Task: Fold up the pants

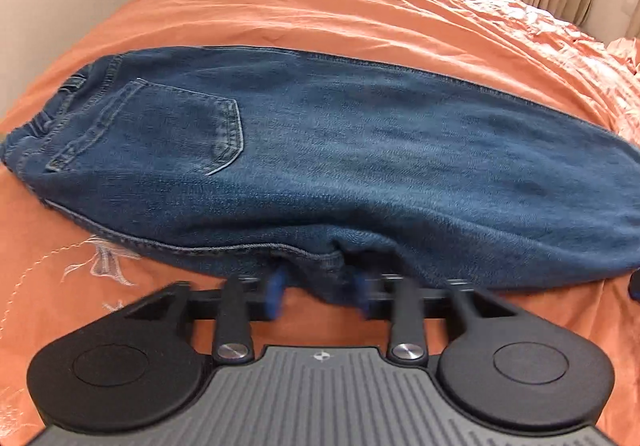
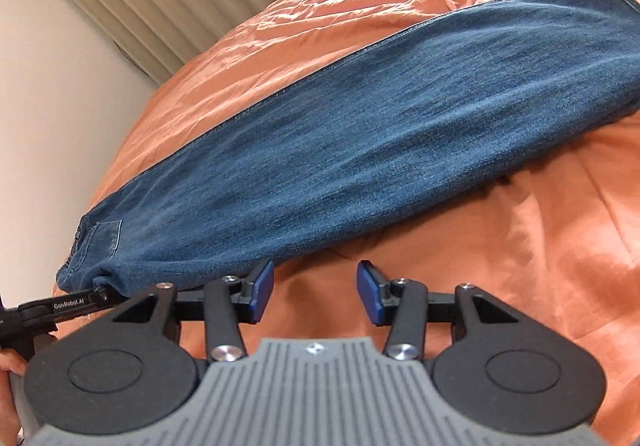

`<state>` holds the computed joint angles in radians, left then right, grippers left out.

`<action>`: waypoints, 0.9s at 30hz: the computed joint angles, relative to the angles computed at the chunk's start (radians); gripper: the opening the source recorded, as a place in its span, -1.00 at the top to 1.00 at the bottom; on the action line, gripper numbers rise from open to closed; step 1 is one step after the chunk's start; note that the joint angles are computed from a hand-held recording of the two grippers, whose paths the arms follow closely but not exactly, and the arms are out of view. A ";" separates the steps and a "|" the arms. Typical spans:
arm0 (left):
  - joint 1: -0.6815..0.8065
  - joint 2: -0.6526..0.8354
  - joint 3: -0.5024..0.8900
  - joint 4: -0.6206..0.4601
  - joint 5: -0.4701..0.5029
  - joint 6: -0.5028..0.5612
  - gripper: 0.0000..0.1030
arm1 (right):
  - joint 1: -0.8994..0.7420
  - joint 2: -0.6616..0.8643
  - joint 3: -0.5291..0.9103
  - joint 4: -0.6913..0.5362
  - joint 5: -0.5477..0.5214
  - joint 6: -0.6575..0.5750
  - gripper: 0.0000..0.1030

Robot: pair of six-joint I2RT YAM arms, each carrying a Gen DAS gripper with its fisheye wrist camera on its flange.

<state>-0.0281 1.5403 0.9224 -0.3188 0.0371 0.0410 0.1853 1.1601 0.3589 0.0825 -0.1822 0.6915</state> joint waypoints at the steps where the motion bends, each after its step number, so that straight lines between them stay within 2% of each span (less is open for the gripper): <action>1: 0.010 -0.036 -0.021 0.004 0.017 -0.021 0.71 | -0.023 0.010 0.002 0.009 -0.019 0.002 0.15; 3: 0.024 -0.103 -0.043 -0.023 0.039 -0.044 0.86 | -0.044 -0.003 -0.007 0.006 -0.037 0.016 0.15; 5: 0.046 -0.142 -0.051 -0.061 0.064 -0.051 0.89 | -0.059 -0.014 -0.012 0.004 -0.050 0.025 0.15; 8: 0.069 -0.118 -0.010 -0.181 0.070 -0.031 0.92 | -0.060 -0.015 -0.006 -0.006 -0.046 0.023 0.15; 9: 0.072 -0.114 -0.011 -0.206 0.057 -0.022 1.00 | -0.058 -0.022 -0.007 -0.015 -0.044 0.022 0.15; 11: 0.065 -0.127 -0.044 -0.205 -0.036 0.004 1.00 | -0.061 -0.028 -0.006 -0.026 -0.046 0.020 0.15; 12: 0.091 -0.131 -0.054 -0.209 -0.020 0.014 1.00 | -0.064 -0.029 -0.004 -0.030 -0.049 0.019 0.15; 14: 0.157 -0.152 -0.063 -0.222 0.076 0.047 1.00 | -0.068 -0.024 -0.002 -0.030 -0.052 0.020 0.15; 16: 0.163 -0.187 -0.074 -0.219 0.102 0.076 1.00 | -0.069 -0.032 -0.004 -0.040 -0.053 0.019 0.15; 17: 0.154 -0.207 -0.084 -0.205 0.108 0.086 0.88 | -0.064 -0.028 0.002 -0.042 -0.047 0.021 0.15; 18: 0.146 -0.217 -0.089 -0.196 0.116 0.095 0.63 | -0.060 -0.027 0.006 -0.045 -0.042 0.021 0.15; 20: 0.131 -0.214 -0.080 -0.193 0.159 0.100 0.43 | -0.061 -0.042 0.007 -0.056 -0.028 0.023 0.15; 23: 0.094 -0.214 -0.070 -0.165 0.161 0.071 0.41 | -0.118 -0.131 -0.009 -0.107 -0.028 0.039 0.09; 25: 0.068 -0.198 -0.055 -0.141 0.155 0.064 0.41 | -0.199 -0.186 -0.012 -0.147 -0.053 0.056 -0.16; 27: 0.043 -0.165 -0.024 -0.130 0.157 0.060 0.41 | -0.320 -0.233 -0.010 -0.185 -0.113 0.052 -0.28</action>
<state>0.0148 1.3749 0.8982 -0.4483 0.1937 0.1006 -0.1343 0.9272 0.3492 -0.1025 -0.2948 0.7438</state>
